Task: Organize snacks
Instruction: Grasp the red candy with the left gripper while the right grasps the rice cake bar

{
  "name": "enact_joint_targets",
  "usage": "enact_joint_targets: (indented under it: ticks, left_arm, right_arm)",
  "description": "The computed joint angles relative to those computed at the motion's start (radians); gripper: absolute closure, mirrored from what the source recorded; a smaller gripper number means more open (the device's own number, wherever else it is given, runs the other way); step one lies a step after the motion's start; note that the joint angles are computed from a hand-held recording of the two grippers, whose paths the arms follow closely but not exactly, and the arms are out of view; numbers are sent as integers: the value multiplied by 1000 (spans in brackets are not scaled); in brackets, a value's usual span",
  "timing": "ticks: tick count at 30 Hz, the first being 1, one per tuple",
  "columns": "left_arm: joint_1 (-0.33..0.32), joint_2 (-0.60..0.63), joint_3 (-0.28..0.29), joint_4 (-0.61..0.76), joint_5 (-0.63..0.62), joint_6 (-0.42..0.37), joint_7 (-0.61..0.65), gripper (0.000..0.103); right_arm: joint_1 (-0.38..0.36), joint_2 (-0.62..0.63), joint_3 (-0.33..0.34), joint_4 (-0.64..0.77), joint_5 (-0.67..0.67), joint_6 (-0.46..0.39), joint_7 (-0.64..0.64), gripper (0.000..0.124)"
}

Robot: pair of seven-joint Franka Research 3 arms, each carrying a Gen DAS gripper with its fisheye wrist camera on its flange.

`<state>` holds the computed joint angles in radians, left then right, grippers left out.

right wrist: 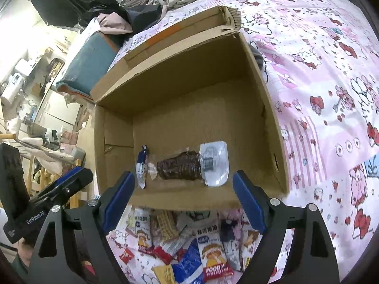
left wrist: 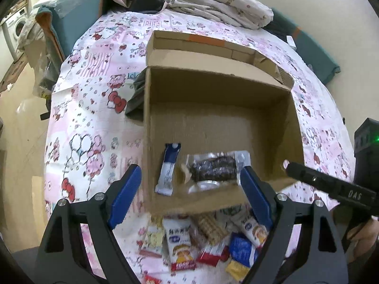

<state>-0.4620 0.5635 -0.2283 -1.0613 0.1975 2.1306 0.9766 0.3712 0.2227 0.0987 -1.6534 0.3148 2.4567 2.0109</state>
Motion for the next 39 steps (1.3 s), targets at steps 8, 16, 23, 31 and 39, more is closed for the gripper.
enact_joint_targets:
  ticks: [8, 16, 23, 31, 39]
  left_arm:
    - [71, -167, -34, -245, -92, -113, -3, 20]
    - [106, -200, -74, -348, -221, -314, 146, 22]
    - [101, -162, -78, -343, -261, -398, 189, 63]
    - [27, -124, -76, -302, -150, -474, 208, 91]
    - [47, -251, -81, -414, -192, -171, 145, 91]
  right_arm:
    - [16, -101, 9, -124, -13, 12, 39, 37]
    - [29, -170, 21, -202, -57, -48, 83, 37]
    - [22, -248, 24, -298, -48, -62, 100, 37]
    - [12, -269, 26, -324, 2, -21, 71, 37]
    - [12, -253, 26, -311, 39, -33, 54, 37]
